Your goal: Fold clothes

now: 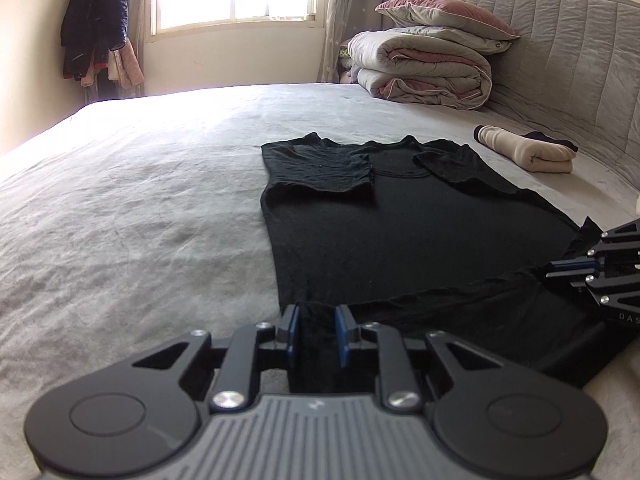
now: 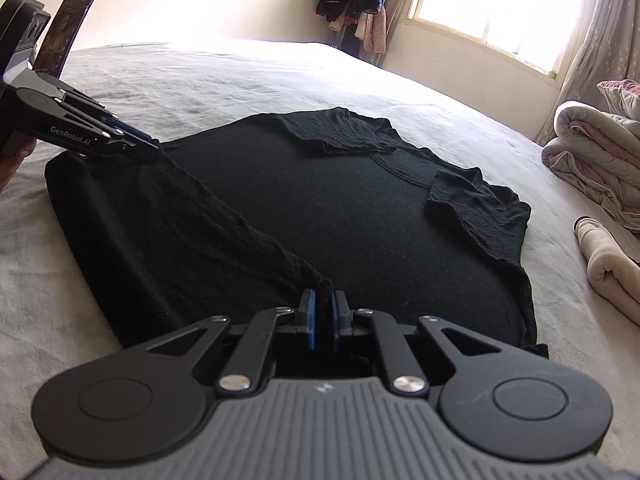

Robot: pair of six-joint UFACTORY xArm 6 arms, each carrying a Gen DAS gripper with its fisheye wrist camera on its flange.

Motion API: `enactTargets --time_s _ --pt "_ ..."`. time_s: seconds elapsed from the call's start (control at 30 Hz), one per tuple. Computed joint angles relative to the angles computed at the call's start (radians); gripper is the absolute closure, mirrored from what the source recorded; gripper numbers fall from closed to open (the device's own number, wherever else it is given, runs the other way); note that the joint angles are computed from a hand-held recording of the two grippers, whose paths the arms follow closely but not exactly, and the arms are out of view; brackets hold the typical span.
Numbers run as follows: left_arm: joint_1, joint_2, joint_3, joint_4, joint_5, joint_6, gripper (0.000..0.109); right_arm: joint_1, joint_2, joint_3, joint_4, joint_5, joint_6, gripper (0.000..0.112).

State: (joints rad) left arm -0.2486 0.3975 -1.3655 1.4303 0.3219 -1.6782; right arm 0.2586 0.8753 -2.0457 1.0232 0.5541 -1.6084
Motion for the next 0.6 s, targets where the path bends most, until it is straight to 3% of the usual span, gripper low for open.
enactTargets --time_s 0.03,0.27,0.5,0.6 --pt "-0.002 -0.002 0.001 0.01 0.006 -0.008 0.105 0.004 -0.005 0.011 0.011 -0.016 -0.017 0.105" --pt "-0.022 -0.033 0.021 0.132 0.049 -0.104 0.105 0.041 -0.051 0.095 0.174 -0.157 -0.217 0.108" --pt "-0.029 -0.054 0.036 0.213 0.07 -0.177 0.105 0.062 -0.057 0.098 0.385 -0.242 -0.431 0.108" --pt "-0.033 -0.052 0.033 0.226 0.082 -0.19 0.105 0.066 -0.042 0.076 0.416 -0.267 -0.455 0.108"
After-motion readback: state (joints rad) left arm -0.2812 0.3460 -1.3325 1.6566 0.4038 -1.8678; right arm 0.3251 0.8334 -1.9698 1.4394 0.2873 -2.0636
